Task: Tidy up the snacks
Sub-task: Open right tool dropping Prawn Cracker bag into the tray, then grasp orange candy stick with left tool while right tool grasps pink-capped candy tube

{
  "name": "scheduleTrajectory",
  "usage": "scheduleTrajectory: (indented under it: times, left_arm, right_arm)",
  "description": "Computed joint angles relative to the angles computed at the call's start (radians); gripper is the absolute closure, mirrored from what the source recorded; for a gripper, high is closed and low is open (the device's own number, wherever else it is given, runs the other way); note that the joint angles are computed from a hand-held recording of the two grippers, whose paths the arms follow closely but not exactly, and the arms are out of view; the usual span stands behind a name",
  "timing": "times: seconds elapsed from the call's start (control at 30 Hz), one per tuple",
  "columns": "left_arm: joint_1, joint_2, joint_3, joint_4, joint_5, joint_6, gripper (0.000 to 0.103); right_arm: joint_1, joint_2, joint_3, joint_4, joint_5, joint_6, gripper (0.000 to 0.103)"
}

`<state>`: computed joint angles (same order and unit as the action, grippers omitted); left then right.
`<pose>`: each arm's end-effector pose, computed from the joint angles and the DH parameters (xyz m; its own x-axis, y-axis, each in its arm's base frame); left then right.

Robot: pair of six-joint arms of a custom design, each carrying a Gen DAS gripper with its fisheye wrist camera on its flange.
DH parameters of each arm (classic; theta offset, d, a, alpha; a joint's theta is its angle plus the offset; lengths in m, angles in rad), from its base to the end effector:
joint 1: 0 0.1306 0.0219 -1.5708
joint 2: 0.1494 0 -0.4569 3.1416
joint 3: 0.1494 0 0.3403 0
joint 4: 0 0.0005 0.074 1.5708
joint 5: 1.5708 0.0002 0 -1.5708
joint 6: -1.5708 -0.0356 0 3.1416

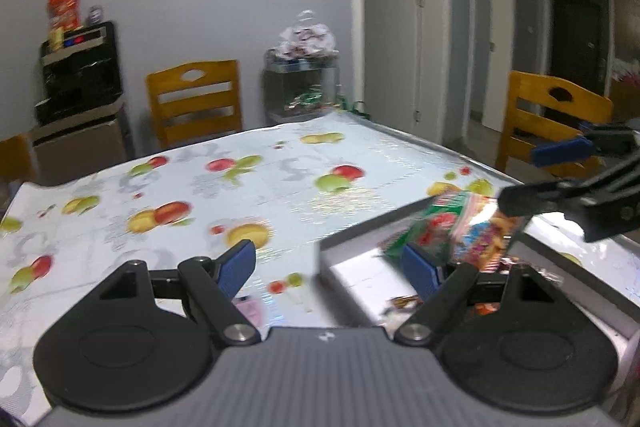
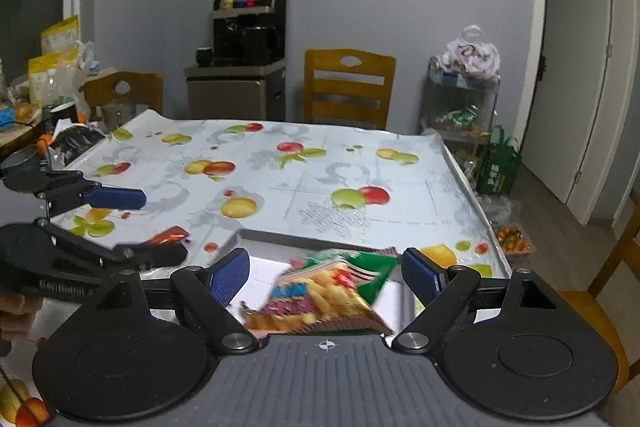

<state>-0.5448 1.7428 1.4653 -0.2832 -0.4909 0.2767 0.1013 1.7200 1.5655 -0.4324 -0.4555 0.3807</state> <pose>0.5068 -0.2880 0.4147 -0.4691 0.0025 -0.8832 -0.0130 0.9999 0.0098 0.5762 0.0738 0.4561 -0.3424 -0.3702 -0.8636 -0.6273 0.7743 -0.0832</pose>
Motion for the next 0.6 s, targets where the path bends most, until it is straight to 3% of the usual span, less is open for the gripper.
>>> scheduleTrajectory:
  times: [0.37, 0.6]
  left_arm:
    - [0.1, -0.142, -0.214, 0.029, 0.017, 0.127, 0.022]
    - [0.136, -0.127, -0.25, 0.028, 0.056, 0.159, 0.023]
  right_arm:
    - [0.102, -0.018, -0.027, -0.021, 0.011, 0.024, 0.021]
    - [0.162, -0.016, -0.035, -0.037, 0.035, 0.043, 0.021]
